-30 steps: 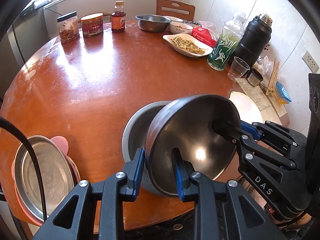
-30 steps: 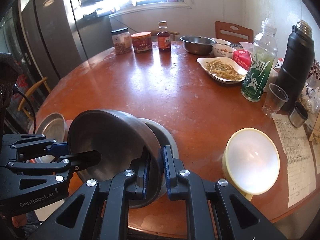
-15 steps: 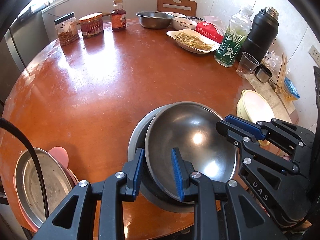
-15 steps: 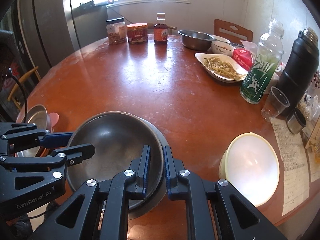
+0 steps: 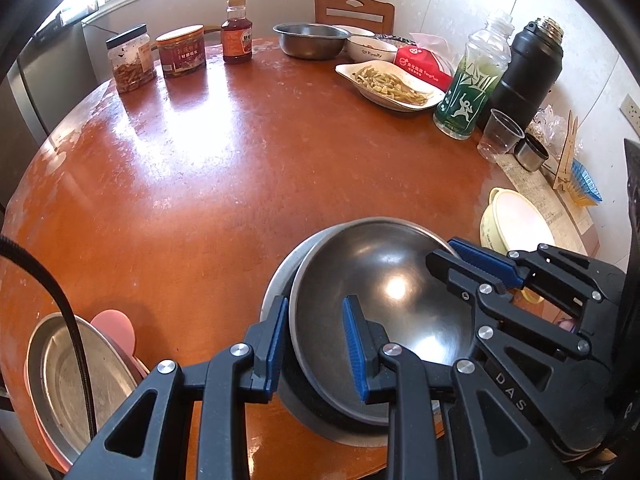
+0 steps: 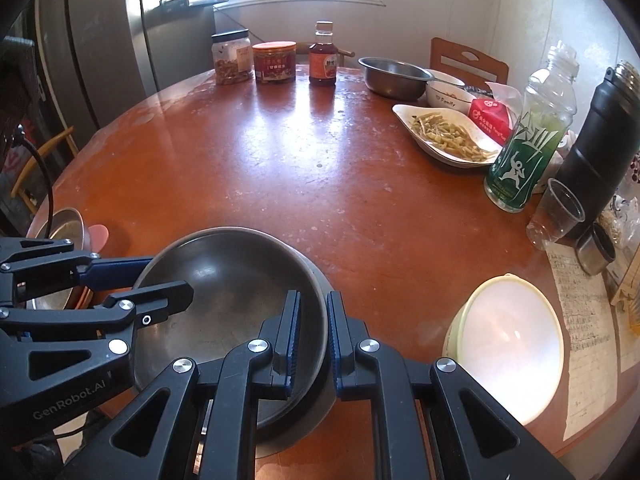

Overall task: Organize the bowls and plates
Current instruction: 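Carry the steel bowl with the left gripper and lower it into the basin, then open the left gripper and withdraw it from the nested bowls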

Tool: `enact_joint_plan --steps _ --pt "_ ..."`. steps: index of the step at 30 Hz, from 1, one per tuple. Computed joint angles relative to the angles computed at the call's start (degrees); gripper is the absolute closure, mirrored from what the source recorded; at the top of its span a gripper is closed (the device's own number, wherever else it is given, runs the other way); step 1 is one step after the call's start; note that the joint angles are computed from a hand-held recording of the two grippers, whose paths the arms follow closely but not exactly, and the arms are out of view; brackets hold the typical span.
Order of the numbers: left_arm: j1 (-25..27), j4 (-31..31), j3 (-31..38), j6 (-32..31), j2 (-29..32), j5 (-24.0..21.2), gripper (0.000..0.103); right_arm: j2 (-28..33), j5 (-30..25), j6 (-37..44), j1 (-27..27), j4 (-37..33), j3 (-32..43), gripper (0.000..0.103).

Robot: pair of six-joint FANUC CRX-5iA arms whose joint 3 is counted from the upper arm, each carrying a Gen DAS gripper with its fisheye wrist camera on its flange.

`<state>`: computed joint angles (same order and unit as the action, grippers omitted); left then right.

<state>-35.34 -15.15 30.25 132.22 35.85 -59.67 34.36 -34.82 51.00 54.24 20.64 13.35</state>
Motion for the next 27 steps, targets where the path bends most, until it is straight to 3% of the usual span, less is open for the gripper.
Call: enact_joint_plan --steps 9,17,20,24,27 --pt "0.4 0.2 2.3 -1.2 1.5 -1.5 0.075 0.8 -1.2 2.7 -0.8 -3.0 2.0 0.088" --pt "0.9 1.1 2.1 -2.1 1.7 -1.3 0.074 0.4 -0.9 2.8 -1.2 -3.5 1.6 0.074" --pt "0.9 0.9 1.4 -1.6 1.1 -0.5 0.074 -0.4 -0.4 3.5 -1.5 -5.3 1.2 0.074" --pt "1.0 1.0 0.3 -1.2 0.2 0.5 0.064 -1.3 0.2 3.3 -1.8 -6.1 0.3 0.072" --pt "1.1 1.0 0.0 -0.7 0.0 0.5 0.064 -1.2 -0.7 3.7 -2.0 -7.3 0.9 0.071"
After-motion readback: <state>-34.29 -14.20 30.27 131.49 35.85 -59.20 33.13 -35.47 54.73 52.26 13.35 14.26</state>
